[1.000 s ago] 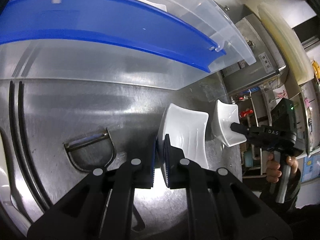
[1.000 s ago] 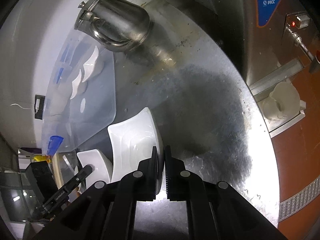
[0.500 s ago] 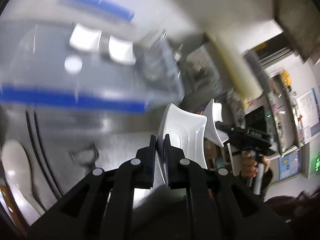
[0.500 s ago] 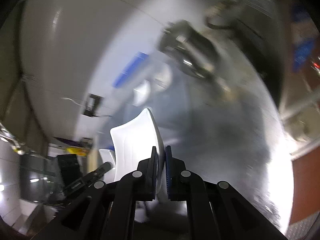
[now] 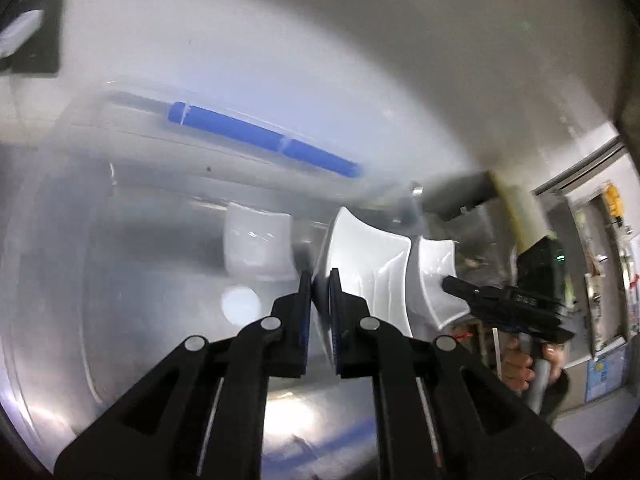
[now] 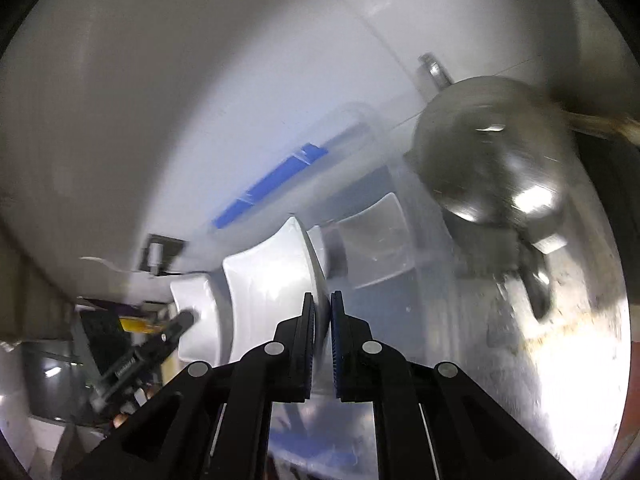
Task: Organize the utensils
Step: 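Lift both dishes into the clear box and open both tools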
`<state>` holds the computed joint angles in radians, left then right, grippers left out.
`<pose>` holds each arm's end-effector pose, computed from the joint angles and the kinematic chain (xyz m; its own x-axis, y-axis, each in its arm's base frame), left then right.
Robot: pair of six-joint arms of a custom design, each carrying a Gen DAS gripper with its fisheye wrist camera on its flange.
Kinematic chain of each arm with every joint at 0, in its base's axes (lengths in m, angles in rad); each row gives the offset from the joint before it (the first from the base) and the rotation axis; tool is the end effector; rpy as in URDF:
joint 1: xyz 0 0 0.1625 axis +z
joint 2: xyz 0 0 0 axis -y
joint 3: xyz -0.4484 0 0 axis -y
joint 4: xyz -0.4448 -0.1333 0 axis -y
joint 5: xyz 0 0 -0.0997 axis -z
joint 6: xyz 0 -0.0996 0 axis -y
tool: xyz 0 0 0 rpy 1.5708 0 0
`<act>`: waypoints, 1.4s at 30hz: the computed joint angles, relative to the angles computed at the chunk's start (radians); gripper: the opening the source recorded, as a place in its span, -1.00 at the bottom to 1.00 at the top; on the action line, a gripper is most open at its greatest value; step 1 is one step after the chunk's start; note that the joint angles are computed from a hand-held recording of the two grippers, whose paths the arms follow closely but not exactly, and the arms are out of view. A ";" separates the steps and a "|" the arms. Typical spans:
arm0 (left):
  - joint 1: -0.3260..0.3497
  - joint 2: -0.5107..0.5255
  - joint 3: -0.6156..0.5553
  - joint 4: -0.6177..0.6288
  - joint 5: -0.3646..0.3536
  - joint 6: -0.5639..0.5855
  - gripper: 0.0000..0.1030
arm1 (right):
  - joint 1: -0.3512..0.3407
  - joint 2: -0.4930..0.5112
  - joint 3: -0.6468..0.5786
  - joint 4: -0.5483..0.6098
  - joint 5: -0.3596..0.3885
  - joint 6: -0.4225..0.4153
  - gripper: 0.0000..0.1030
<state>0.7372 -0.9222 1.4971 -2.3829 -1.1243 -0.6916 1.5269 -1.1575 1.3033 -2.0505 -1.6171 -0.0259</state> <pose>-0.4458 -0.6429 0.2141 -0.9838 0.0451 -0.1734 0.1197 0.8856 -0.4487 0.0958 -0.7519 0.4472 -0.9980 0.0345 0.0522 0.0156 0.9451 -0.3265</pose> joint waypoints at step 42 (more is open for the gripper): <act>-0.291 -0.215 0.395 0.124 0.260 -0.140 0.28 | 0.097 -0.320 0.614 -0.152 -0.345 -0.451 -0.61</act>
